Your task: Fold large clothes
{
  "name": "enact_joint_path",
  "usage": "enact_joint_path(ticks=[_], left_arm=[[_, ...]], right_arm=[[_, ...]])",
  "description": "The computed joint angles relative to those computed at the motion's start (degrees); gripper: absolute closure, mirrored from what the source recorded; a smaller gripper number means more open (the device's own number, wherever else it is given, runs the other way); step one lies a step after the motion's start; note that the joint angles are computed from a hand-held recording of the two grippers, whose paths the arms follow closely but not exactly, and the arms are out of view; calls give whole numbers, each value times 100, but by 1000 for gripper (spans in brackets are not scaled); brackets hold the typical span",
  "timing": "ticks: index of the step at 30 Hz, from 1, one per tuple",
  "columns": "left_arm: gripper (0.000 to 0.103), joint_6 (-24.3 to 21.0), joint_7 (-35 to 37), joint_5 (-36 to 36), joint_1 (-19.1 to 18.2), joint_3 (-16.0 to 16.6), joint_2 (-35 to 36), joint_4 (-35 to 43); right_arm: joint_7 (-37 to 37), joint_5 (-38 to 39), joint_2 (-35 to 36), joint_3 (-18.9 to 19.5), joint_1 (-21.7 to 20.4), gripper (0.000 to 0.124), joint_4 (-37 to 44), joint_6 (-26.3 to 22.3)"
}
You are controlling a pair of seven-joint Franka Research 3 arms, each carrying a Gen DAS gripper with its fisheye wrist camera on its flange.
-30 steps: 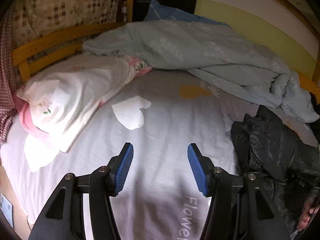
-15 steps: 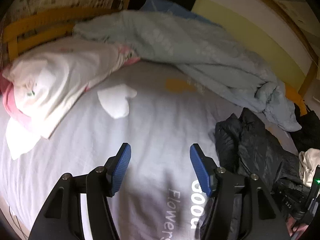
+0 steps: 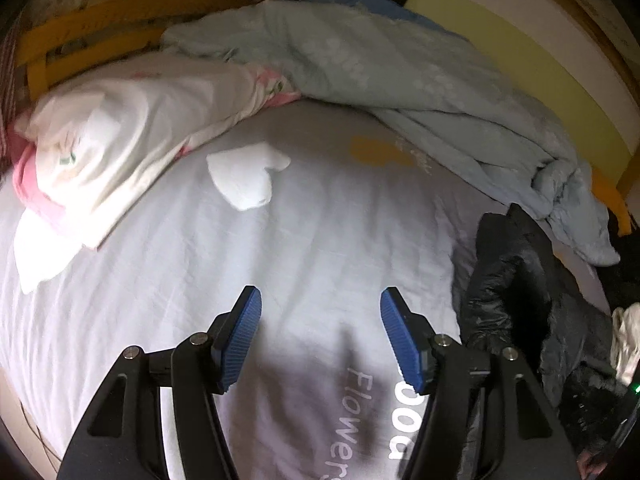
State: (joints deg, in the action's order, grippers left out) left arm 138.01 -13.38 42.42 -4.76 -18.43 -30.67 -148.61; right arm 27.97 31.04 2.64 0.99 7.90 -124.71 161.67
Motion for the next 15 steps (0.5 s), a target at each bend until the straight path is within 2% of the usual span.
enact_joint_path(ticks=[2,4,7,9,10,15], left_arm=[[42,-307,72,167,14,-177,95,188],[42,-492,136,331,-35,-252,182,320],[42,-322,195,396,-173,-131,250,353],[42,125,145,326,-234,22,209,229],[42,212,182,298,-236,36,226,221],[42,36,297,394,-207,-115,365,385]], right_arm=[[10,361,10,-60,-112,114,241,-686],[162,577,51,-123,-205,109,432,-1143],[193,913,127,-200,-376,100,687,-1872],[170,950,127,-217,-431,99,701,-2000],[122,959,132,-212,-440,99,701,-1991],[-20,1130,127,-241,-527,99,753,-2231]])
